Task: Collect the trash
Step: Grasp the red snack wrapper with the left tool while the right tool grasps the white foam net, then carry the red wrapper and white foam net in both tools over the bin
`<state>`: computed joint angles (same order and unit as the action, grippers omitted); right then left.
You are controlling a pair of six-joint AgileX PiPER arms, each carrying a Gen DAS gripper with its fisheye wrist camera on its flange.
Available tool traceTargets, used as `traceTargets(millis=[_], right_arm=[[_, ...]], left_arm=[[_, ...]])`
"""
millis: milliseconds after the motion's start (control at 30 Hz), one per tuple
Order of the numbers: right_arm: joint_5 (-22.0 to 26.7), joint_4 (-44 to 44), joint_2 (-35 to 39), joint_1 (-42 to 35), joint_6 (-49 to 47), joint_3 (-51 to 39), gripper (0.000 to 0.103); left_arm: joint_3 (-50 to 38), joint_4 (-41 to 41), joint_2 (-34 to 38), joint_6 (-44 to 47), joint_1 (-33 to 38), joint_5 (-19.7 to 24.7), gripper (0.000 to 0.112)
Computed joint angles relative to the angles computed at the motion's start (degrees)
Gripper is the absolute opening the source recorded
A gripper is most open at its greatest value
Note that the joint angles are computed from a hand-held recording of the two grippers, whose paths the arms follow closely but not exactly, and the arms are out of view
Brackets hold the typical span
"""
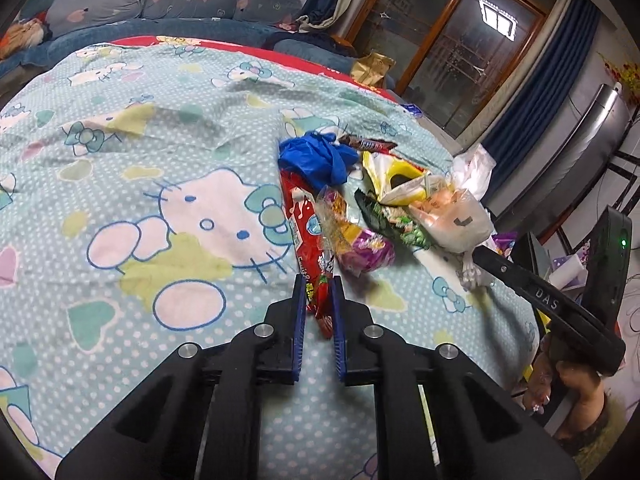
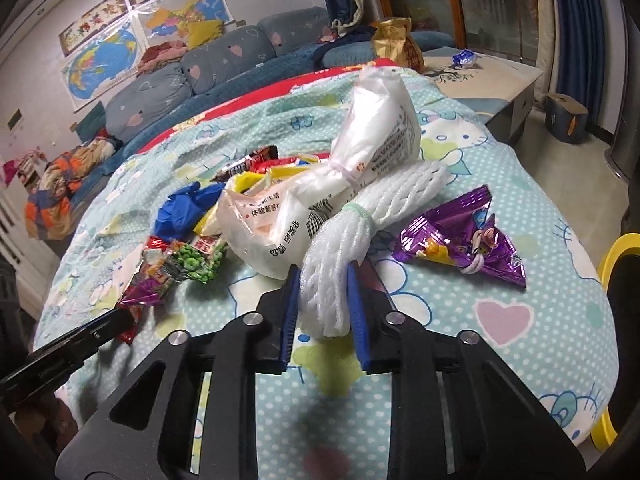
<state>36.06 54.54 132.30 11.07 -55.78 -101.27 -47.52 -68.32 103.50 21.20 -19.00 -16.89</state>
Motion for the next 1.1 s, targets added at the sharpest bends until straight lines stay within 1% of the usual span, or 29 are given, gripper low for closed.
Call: traceTargets(millis=[67, 200, 400, 600, 767, 833, 1100], right_arm=[[0.9, 2.1, -1.0, -0.7, -1.9, 1.2, 0.014], [1.8, 7.2, -3.3, -2.0, -7.7, 3.9, 0.014], [4.6, 11.0, -6.6, -3.8, -12.8, 7.3, 0.014], [5.6, 13.5, -9.9, -4.7, -17.8, 11.1, 0.014], [5.5, 15.3, -12.0, -5.4, -21.6, 13.4, 0.014], [5.7, 15.9, -12.5, -5.8, -22.6, 14.0, 0.014], [5.8, 18.1, -14.2, -7.7, -25.7, 15.8, 0.014]], left_arm=[[0.5, -1.0, -1.0, 0.8, -0.3, -1.1, 0.009], [1.4, -0.6, -3.3, 0.5, -0.2, -2.7, 0.008], [1.9, -1.7, -6.5, 2.6, -1.2, -4.8, 0.006], [1.7, -0.7, -8.5, 2.9, -3.2, -6.2, 0.006], [0.3, -1.2, -9.0, 4.8, -5.4, -7.4, 0.006], [-0.9, -3.1, -8.6, 7.7, -6.3, -7.8, 0.006], [-4.6, -4.5, -6.7, 11.8, -7.7, -6.9, 0.006]])
